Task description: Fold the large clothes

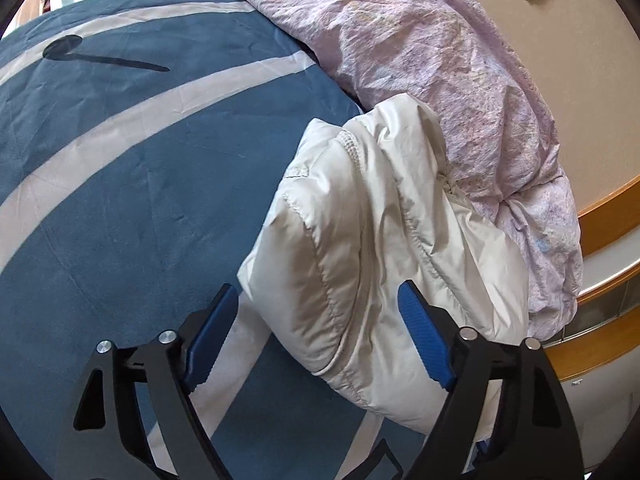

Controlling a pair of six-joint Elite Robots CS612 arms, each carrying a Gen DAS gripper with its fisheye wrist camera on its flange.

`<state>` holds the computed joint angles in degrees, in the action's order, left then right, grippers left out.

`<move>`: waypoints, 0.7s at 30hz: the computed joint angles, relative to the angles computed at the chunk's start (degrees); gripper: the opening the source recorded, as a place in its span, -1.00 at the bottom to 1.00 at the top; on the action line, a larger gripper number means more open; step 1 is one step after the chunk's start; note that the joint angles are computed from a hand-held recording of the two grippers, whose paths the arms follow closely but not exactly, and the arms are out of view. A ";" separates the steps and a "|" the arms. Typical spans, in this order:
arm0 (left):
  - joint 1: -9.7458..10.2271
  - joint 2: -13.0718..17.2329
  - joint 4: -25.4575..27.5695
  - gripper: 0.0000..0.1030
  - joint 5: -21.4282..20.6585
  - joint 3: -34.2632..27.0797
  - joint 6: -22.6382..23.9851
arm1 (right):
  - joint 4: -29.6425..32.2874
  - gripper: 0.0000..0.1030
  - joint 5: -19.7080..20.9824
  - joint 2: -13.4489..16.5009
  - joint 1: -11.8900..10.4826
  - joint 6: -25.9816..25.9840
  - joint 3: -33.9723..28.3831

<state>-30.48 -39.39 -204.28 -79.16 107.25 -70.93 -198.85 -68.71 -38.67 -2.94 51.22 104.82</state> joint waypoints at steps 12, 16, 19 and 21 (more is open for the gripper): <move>-0.34 0.82 -8.76 -0.58 2.57 -0.14 -2.48 | -10.73 -0.54 4.75 1.29 -0.85 0.54 -0.03; -0.15 0.00 -10.65 -0.63 2.71 0.11 -0.15 | -12.77 -0.56 5.02 0.37 -0.51 -1.13 0.29; -0.28 -0.95 -11.46 -0.66 3.92 0.81 1.54 | -13.70 -0.57 5.74 -0.50 -0.19 -2.64 0.78; -0.44 -1.68 -12.36 -0.66 4.74 1.87 2.24 | -14.65 -0.57 6.71 -1.05 -0.04 -3.66 1.36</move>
<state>-30.92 -41.07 -216.64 -74.42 109.12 -68.70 -213.50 -62.00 -39.72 -2.98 47.57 106.18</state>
